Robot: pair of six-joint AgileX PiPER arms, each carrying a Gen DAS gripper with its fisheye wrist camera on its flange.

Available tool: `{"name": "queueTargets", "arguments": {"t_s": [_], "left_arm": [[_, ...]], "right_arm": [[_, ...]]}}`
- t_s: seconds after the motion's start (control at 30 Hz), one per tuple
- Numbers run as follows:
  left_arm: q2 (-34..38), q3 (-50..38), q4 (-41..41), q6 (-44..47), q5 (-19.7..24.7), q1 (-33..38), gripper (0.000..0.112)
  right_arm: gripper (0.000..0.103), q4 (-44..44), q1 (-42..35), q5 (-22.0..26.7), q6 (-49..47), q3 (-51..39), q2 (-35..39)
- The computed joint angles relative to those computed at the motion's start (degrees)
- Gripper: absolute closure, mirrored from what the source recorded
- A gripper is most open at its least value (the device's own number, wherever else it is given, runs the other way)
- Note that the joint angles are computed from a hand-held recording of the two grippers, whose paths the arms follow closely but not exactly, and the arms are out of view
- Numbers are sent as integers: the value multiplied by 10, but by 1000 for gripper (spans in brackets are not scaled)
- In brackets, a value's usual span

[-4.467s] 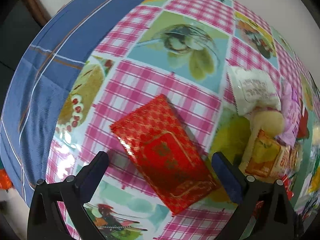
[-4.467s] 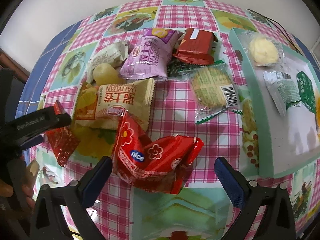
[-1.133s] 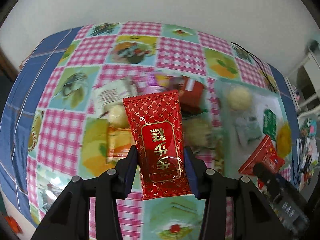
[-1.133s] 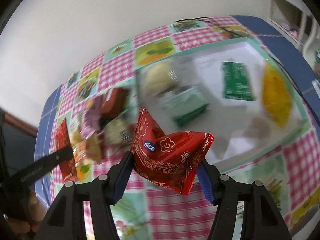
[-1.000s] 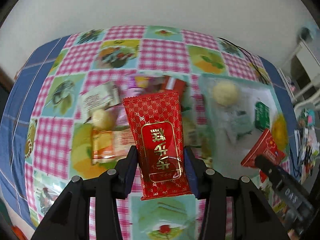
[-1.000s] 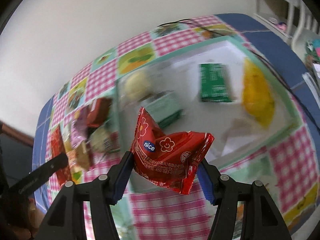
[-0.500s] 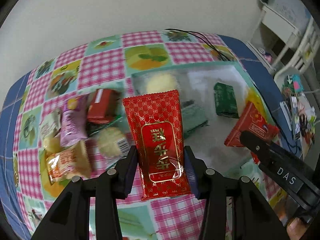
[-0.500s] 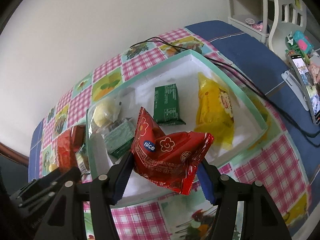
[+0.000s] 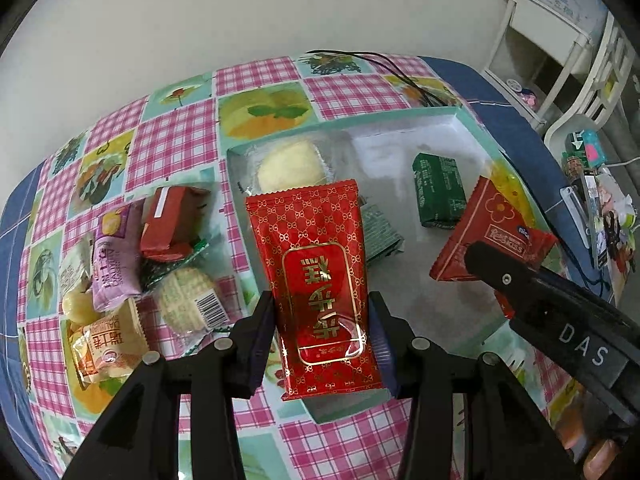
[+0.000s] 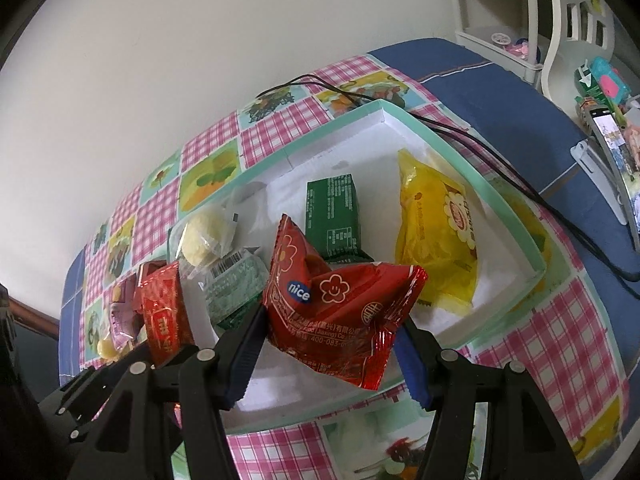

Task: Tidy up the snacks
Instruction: 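Open both grippers to drop the red packets into the tray, then move both grippers back over the snack pile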

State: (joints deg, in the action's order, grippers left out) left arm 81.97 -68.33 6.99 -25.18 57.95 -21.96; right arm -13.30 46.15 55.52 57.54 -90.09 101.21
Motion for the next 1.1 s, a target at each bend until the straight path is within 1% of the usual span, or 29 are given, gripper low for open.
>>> {"name": "queueTargets", "arguments": {"t_s": [0.13, 0.23, 0.4, 0.47, 0.57, 0.73, 0.93, 1.1], "left_arm": [[4, -4, -9, 6, 3, 2, 63], [1, -7, -7, 4, 7, 3, 49], [-6, -9, -9, 3, 20, 13, 48], [-7, -9, -4, -2, 33, 19, 44], [-10, -6, -1, -12, 47, 33, 43], [-24, -2, 0, -36, 84, 92, 41], [-56, 14, -18, -21, 93, 175, 40], [-76, 31, -32, 1, 94, 227, 39]], "right_arm": [[37, -7, 3, 1, 5, -2, -1], [37, -12, 5, 6, 5, -5, 0], [36, -12, 7, 15, 2, -11, 3], [36, -10, 8, 18, -1, -11, 3], [36, -11, 11, 24, -1, -12, 5], [36, -10, 22, 39, -5, -19, 12], [36, -15, 45, 58, -13, -39, 26], [36, -20, 62, 72, -17, -56, 39]]}}
